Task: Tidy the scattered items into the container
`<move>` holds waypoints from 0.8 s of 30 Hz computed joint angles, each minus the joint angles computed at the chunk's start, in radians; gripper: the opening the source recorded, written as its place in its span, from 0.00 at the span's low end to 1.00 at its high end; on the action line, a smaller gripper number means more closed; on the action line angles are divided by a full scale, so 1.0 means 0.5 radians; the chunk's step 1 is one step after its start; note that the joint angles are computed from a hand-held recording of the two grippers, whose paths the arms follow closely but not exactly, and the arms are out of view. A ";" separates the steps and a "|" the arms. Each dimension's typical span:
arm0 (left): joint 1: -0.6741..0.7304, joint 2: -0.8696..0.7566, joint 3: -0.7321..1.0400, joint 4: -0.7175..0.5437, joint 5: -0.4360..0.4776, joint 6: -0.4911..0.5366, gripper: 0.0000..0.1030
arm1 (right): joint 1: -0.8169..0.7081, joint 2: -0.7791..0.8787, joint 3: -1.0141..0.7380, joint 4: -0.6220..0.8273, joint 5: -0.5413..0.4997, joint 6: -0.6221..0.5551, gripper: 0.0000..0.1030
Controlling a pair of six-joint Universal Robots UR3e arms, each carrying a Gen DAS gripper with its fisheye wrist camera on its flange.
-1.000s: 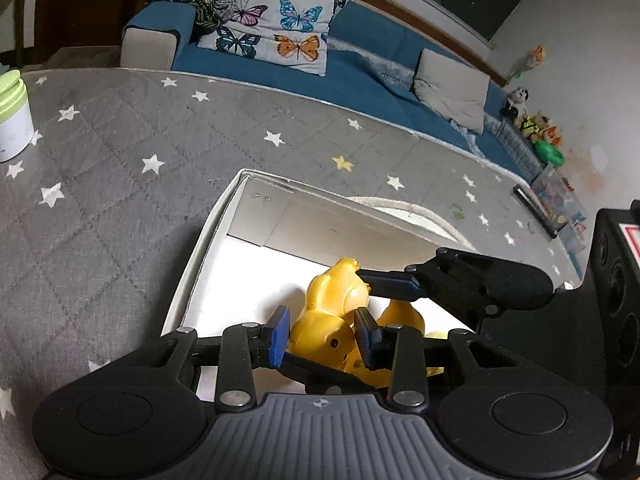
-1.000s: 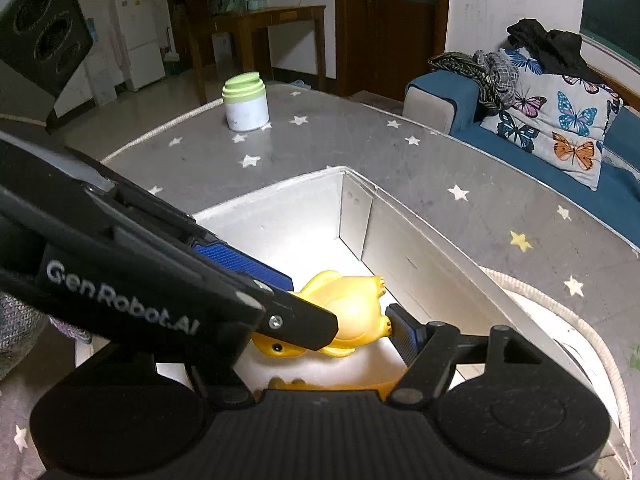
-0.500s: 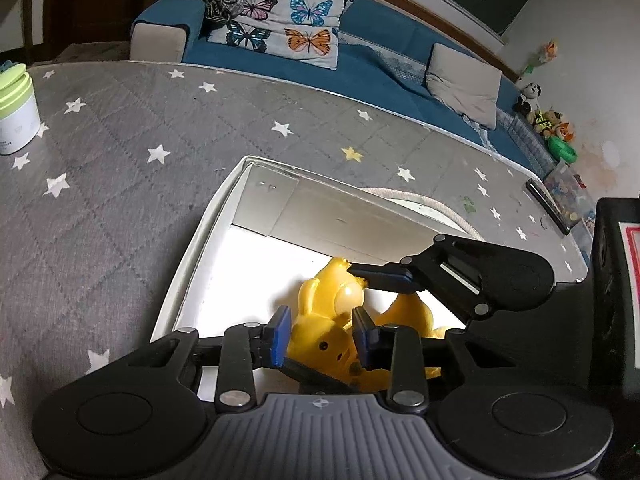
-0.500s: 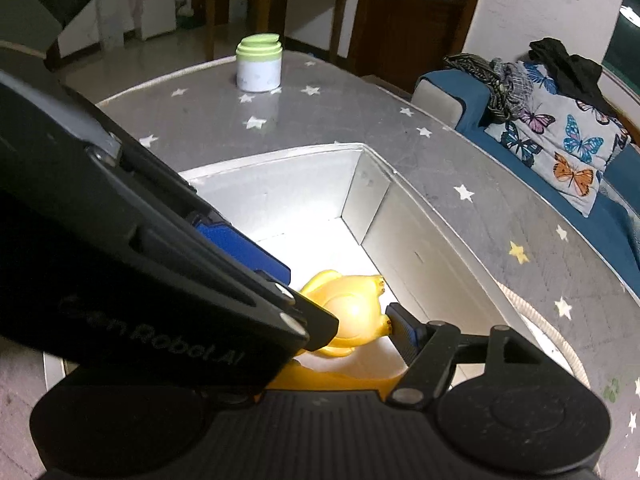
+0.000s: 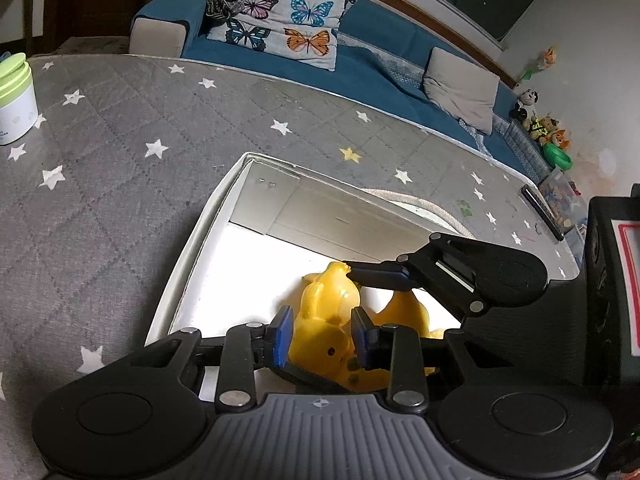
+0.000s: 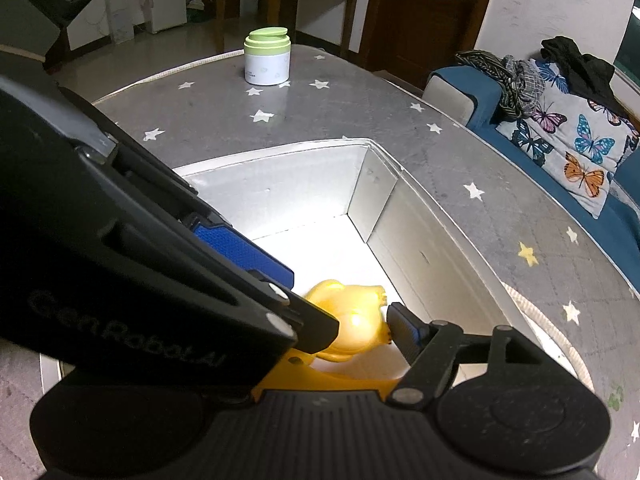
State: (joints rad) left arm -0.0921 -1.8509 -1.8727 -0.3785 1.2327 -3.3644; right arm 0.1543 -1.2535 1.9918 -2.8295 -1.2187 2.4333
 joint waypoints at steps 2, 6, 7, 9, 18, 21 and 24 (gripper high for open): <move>0.001 0.009 -0.014 0.012 -0.003 -0.006 0.34 | -0.006 -0.011 0.016 -0.010 0.007 0.000 0.75; 0.027 0.070 -0.085 0.053 -0.023 -0.004 0.33 | -0.012 -0.043 0.053 -0.033 0.009 0.011 0.75; 0.033 0.105 -0.114 0.062 -0.019 -0.003 0.33 | -0.019 -0.065 0.073 -0.037 0.014 0.010 0.76; 0.058 0.199 -0.196 0.085 -0.027 -0.001 0.33 | -0.033 -0.111 0.114 -0.044 0.026 0.010 0.78; 0.182 0.818 -0.688 0.126 -0.049 0.020 0.33 | -0.184 -0.655 0.592 -0.140 0.205 0.050 0.81; 0.213 1.090 -0.891 0.119 -0.022 0.036 0.34 | -0.280 -0.990 0.874 -0.175 0.321 0.035 0.81; 0.232 1.343 -1.063 0.067 0.017 0.027 0.34 | -0.361 -1.372 1.141 -0.144 0.425 -0.019 0.81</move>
